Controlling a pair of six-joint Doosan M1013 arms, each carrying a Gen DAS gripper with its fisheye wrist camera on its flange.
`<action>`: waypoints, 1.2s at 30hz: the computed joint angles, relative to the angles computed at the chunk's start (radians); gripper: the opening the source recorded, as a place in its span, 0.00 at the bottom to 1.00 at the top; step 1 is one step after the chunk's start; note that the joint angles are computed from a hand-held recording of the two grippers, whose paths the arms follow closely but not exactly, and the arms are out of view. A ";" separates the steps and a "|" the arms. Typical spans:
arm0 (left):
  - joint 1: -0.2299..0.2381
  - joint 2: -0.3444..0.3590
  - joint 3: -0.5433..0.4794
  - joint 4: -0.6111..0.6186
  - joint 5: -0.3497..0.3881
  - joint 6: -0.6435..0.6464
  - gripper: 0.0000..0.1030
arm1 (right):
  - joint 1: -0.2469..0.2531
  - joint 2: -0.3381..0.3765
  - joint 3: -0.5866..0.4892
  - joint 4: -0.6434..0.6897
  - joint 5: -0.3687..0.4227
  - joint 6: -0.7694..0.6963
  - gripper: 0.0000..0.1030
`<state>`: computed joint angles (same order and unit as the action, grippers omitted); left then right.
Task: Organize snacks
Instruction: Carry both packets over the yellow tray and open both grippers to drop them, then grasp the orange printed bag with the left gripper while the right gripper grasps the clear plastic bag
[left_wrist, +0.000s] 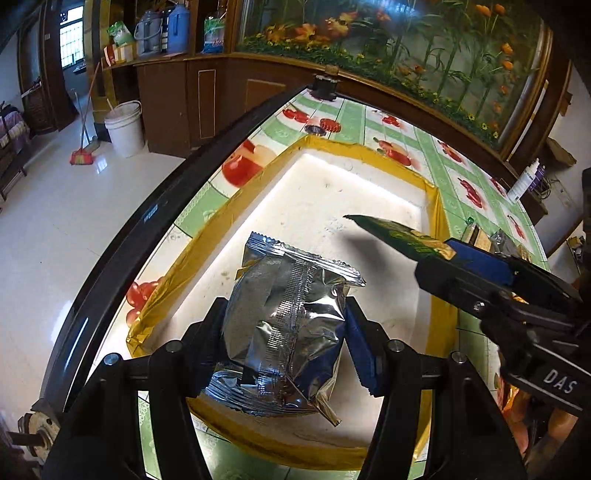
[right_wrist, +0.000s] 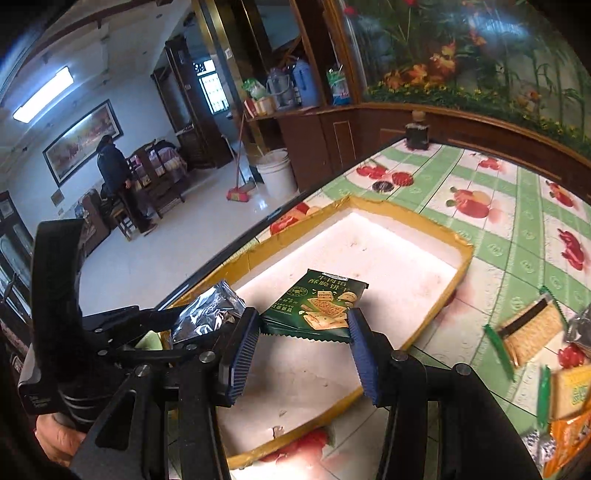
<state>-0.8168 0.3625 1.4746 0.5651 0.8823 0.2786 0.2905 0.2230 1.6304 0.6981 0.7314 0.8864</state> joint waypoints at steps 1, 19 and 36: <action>0.002 -0.001 0.004 -0.008 -0.004 0.000 0.59 | 0.002 0.008 -0.006 -0.011 0.012 0.009 0.48; -0.069 -0.031 0.003 0.136 0.022 -0.131 0.75 | -0.046 -0.121 0.104 -0.183 -0.127 0.186 0.71; -0.144 0.035 -0.117 0.073 0.026 0.021 0.75 | -0.207 -0.308 0.273 0.031 -0.253 0.114 0.81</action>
<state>-0.9604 0.3972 1.3577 0.6385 0.9085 0.2996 0.0835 -0.0851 1.9037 0.7287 0.4786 1.0007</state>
